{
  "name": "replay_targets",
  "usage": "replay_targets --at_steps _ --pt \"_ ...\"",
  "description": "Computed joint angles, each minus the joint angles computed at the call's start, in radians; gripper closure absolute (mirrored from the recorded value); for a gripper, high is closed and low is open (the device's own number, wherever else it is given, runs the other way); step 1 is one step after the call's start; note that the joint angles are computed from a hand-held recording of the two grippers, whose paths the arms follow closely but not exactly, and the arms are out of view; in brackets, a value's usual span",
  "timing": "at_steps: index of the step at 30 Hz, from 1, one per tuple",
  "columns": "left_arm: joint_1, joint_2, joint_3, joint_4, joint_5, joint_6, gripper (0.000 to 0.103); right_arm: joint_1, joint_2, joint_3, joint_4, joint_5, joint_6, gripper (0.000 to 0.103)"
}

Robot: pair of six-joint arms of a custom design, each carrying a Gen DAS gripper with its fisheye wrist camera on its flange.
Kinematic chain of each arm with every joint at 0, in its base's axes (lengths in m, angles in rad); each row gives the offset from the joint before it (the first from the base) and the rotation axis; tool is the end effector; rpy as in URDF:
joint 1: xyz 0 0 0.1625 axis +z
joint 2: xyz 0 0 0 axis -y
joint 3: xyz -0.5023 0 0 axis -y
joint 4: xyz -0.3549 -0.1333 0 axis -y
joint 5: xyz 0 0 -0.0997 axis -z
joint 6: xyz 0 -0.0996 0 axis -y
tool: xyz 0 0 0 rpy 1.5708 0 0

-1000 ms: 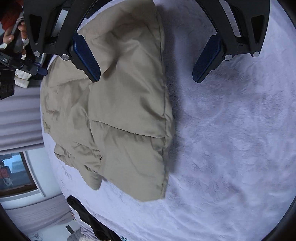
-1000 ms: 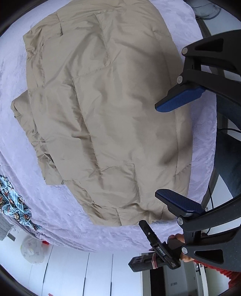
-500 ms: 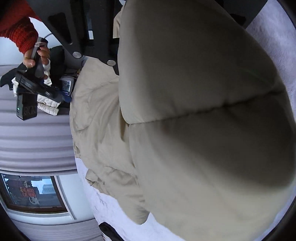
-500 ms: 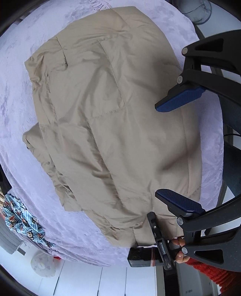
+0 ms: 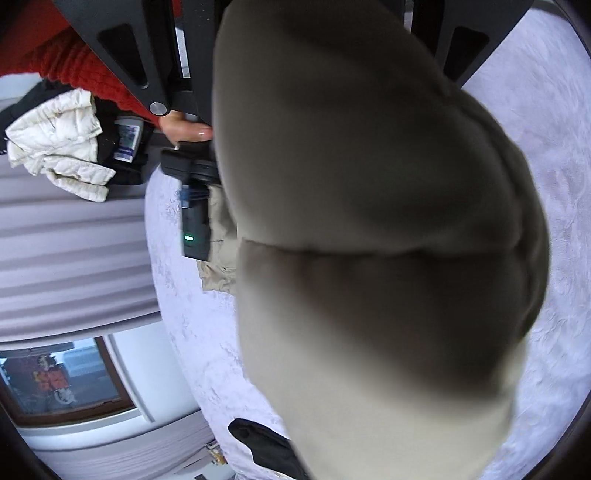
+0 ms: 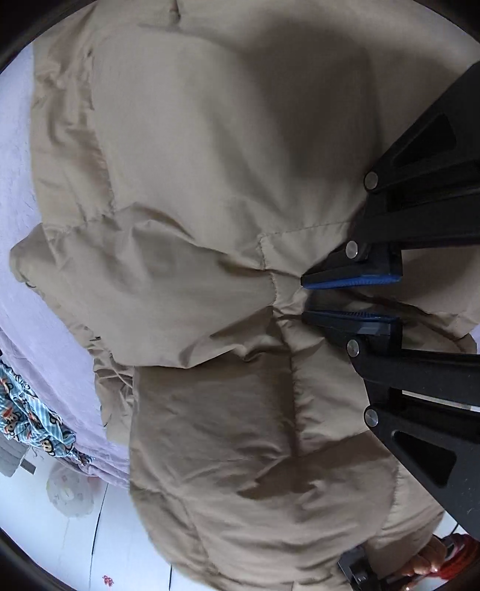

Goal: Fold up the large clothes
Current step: 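Lift the held edge and fold it lengthwise over the jacket with both tools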

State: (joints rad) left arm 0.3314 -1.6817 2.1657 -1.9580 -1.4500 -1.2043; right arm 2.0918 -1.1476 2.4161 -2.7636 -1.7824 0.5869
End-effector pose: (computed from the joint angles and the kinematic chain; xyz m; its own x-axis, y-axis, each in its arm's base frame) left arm -0.2820 -0.2507 0.3885 -0.9905 0.0354 -0.1332 0.0460 0.9959 -0.0773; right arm 0.2986 -0.2945 0.1770 -0.9743 0.0622 0.2163 0.0519 0.9972 -0.0530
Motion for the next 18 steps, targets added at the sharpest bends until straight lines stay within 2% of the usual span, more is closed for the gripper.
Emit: replay_targets --at_steps 3,7,10,11,12,15,17,18 --pt "-0.038 0.149 -0.069 0.033 0.022 -0.035 0.076 -0.053 0.008 0.013 -0.017 0.054 -0.046 0.095" --pt "-0.054 0.316 -0.160 0.067 0.033 0.003 0.076 -0.085 -0.059 -0.006 0.065 0.091 -0.077 0.095" --pt "-0.043 0.404 -0.190 0.032 -0.002 0.054 0.069 -0.125 -0.206 0.021 0.101 0.106 -0.080 0.095" --pt "-0.037 0.428 -0.193 0.008 -0.019 0.074 0.062 -0.142 -0.274 0.030 0.127 0.098 -0.080 0.095" --pt "-0.031 0.452 -0.191 -0.025 -0.043 0.100 0.051 -0.159 -0.339 0.037 0.155 0.087 -0.079 0.095" --pt "0.001 0.534 -0.173 -0.163 -0.100 0.183 0.038 -0.219 -0.527 0.055 0.249 0.056 -0.067 0.095" --pt "0.028 0.584 -0.149 -0.278 -0.163 0.241 0.027 -0.266 -0.635 0.064 0.312 0.046 -0.066 0.094" --pt "0.038 0.605 -0.133 -0.331 -0.184 0.254 0.026 -0.290 -0.685 0.069 0.341 0.049 -0.070 0.094"
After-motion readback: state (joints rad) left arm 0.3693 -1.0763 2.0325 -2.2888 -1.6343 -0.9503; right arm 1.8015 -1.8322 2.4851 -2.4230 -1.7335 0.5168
